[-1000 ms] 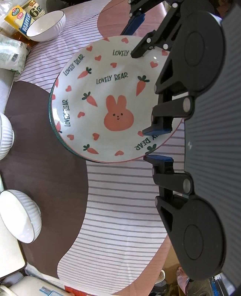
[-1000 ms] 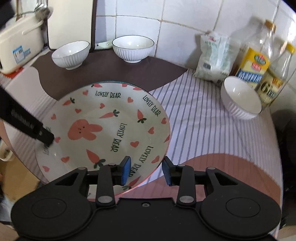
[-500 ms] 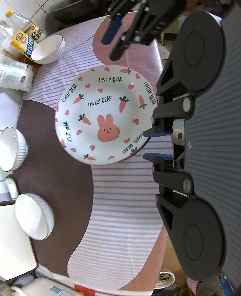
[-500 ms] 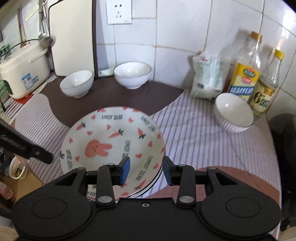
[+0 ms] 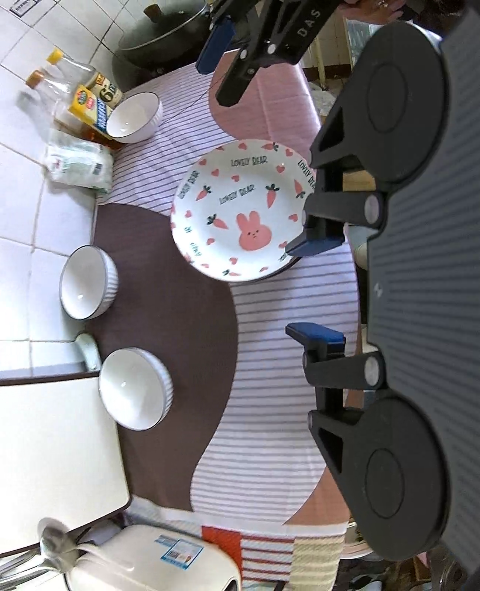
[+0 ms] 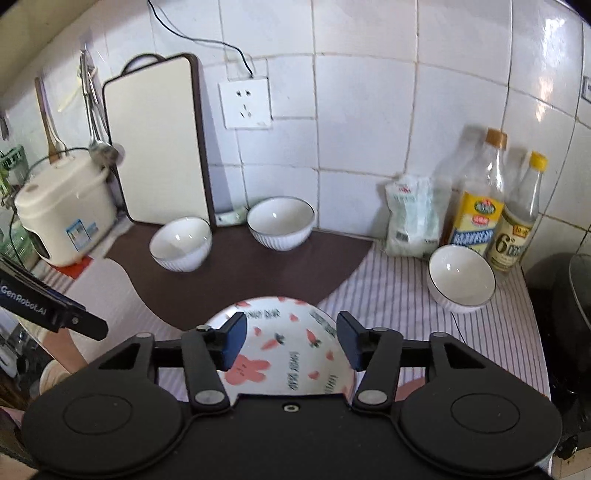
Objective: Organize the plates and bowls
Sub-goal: 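Move both grippers to the rim of the large white bowl on the brown mat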
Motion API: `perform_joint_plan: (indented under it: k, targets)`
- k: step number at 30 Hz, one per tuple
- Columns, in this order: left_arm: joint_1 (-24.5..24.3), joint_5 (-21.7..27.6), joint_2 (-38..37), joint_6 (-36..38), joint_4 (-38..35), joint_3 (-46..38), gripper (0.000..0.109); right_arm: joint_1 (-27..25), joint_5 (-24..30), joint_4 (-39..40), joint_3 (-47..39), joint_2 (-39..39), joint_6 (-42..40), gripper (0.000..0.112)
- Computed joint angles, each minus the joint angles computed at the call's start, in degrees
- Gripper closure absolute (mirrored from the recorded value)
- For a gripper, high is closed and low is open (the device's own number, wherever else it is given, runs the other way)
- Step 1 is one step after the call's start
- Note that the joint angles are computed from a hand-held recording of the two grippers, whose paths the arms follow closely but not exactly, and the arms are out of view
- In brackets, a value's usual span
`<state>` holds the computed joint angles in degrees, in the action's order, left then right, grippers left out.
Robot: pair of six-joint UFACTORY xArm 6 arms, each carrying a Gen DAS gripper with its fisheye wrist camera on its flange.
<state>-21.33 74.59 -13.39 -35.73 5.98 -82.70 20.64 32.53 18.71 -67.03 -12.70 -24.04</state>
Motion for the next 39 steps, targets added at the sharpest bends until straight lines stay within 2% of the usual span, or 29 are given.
perform_joint_plan:
  k: [3, 5, 10, 25, 29, 32, 36, 38, 39]
  targets:
    - [1.48, 0.19, -0.74, 1.81, 0.36, -0.06, 0.067, 1.43, -0.08, -0.73, -0.73, -0.11, 1.06, 0.048]
    - [2.72, 0.13, -1.37, 3.02, 0.28, 0.33, 0.064, 2.58, -0.45, -1.07, -1.07, -0.09, 1.49, 0.042]
    - [6.14, -0.27, -3.08, 6.79, -0.58, 2.04, 0.059, 5.59, -2.14, -1.95, -1.92, 0.84, 1.88, 0.039]
    - [18.38, -6.06, -3.18, 21.41, -5.95, 6.53, 0.037, 13.59, -8.98, -14.68, -7.06, 10.94, 19.61, 0.038]
    - [20.75, -9.44, -1.73, 23.21, -5.82, 7.28, 0.033, 14.55, -10.66, -12.91, -10.83, 16.3, 19.97, 0.038]
    - [21.87, -11.16, -0.31, 23.29, -4.44, 7.38, 0.031, 15.1, -11.5, -6.25, -14.08, 20.4, 14.43, 0.038]
    - [23.51, -13.4, 2.44, 23.98, -4.24, 7.22, 0.03, 15.61, -12.86, -1.49, -18.57, 25.74, 12.41, 0.038]
    - [24.32, -16.35, 3.64, 24.0, -4.53, 8.02, 0.03, 15.93, -14.39, -1.33, -20.5, 28.71, 12.97, 0.038]
    - [25.05, -19.78, 4.15, 24.48, -5.69, 9.32, 0.03, 15.99, -14.76, -2.12, -21.56, 30.18, 14.07, 0.038]
